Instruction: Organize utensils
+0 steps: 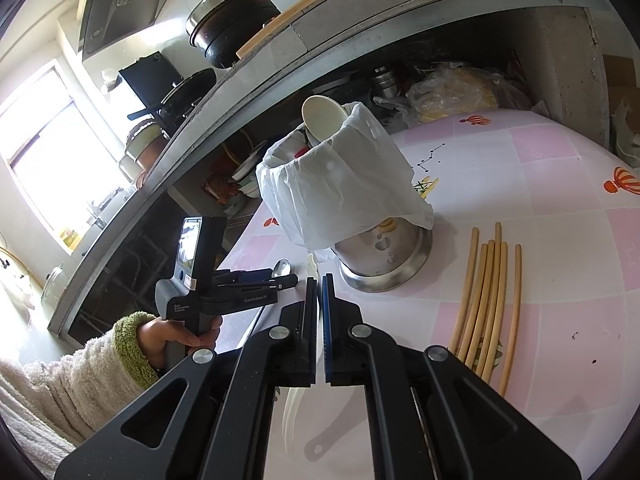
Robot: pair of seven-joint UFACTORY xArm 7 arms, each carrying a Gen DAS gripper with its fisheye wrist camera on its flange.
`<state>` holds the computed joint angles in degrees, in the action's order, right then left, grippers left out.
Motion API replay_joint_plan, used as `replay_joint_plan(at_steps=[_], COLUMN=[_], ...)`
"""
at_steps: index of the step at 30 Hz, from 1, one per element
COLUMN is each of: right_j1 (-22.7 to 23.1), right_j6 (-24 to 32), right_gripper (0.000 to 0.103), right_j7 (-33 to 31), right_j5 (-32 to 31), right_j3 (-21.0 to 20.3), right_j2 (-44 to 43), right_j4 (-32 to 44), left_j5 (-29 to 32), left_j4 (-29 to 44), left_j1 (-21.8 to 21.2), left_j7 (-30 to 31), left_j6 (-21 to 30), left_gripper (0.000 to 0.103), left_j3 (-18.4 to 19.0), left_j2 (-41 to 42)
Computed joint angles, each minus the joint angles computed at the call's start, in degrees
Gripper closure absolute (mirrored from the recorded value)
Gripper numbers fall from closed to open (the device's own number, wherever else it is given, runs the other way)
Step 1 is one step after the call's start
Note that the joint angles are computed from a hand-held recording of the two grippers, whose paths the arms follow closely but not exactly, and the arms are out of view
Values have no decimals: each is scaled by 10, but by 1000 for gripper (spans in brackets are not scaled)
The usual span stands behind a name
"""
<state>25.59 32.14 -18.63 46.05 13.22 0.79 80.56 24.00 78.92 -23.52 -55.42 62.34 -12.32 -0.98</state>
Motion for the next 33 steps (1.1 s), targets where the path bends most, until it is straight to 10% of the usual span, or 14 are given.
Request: replay_joint_plan(at_steps=[29,30,31,33], right_j1=[10,11,12,14], right_j6=[-20,-21,-23,-27], right_gripper=[100,100,100,100], right_j7=[3,3,3,4], right_j5=[-13,-14,-16,-17], right_j3=[-3,-3,-3,-3], right_j2=[-21,-22,-24,-27], right_j4=[-6,-5,-5,-5], left_j5=[92,98,101,93], left_j4=[-49,-48,-49,-53], left_j1=[13,14,16,19], left_j7=[-72,-76,-76,-76], left_j6=[-47,-46,-45,-51], left_gripper=[69,75,103,103], left_j3=[-55,-61,-65,-68], left_j2=[-109,-115,-121,-136])
